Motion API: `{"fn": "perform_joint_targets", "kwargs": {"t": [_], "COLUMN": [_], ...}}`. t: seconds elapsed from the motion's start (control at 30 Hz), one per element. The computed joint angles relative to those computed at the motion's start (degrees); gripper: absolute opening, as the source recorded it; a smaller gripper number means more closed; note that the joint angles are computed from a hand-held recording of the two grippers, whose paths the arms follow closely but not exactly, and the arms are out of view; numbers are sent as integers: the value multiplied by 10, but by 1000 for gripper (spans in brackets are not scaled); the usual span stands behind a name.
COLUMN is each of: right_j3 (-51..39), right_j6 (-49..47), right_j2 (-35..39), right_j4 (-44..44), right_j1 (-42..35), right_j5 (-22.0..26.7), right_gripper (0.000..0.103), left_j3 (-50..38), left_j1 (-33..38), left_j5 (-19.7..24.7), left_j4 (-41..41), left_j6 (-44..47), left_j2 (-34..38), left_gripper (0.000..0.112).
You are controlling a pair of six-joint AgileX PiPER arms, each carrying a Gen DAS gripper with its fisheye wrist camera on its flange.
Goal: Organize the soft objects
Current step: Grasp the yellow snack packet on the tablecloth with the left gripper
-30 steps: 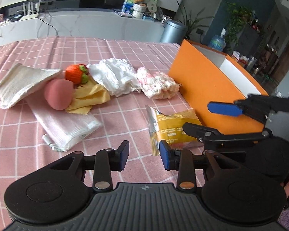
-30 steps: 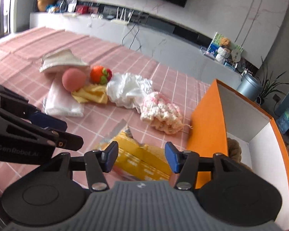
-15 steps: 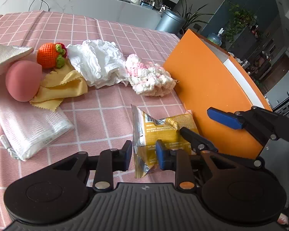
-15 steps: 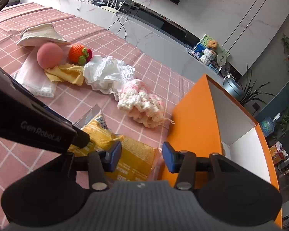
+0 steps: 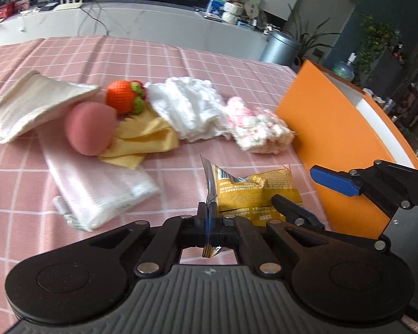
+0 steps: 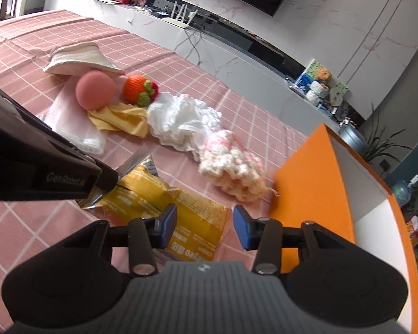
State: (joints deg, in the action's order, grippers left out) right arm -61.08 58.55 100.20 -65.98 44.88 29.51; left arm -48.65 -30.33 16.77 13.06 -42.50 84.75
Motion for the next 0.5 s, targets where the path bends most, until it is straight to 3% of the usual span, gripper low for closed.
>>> {"fn": "perform_joint_targets", "kwargs": {"t": [0.1, 0.27, 0.5], "right_j3": [-21, -66, -48], "right_j6": [-63, -63, -86], "right_j2": [5, 36, 31], "right_j4": [70, 88, 139], "right_j1": [-11, -22, -19], "right_j5": [-24, 13, 22], "right_gripper": [45, 45, 45], "left_j3": [1, -11, 7], "left_j1": [12, 35, 10], "left_j5": [29, 72, 104], "left_j4": [44, 65, 117], "left_j6": [-26, -25, -118], "left_j2": [-12, -20, -42], "left_gripper": [0, 0, 0]}}
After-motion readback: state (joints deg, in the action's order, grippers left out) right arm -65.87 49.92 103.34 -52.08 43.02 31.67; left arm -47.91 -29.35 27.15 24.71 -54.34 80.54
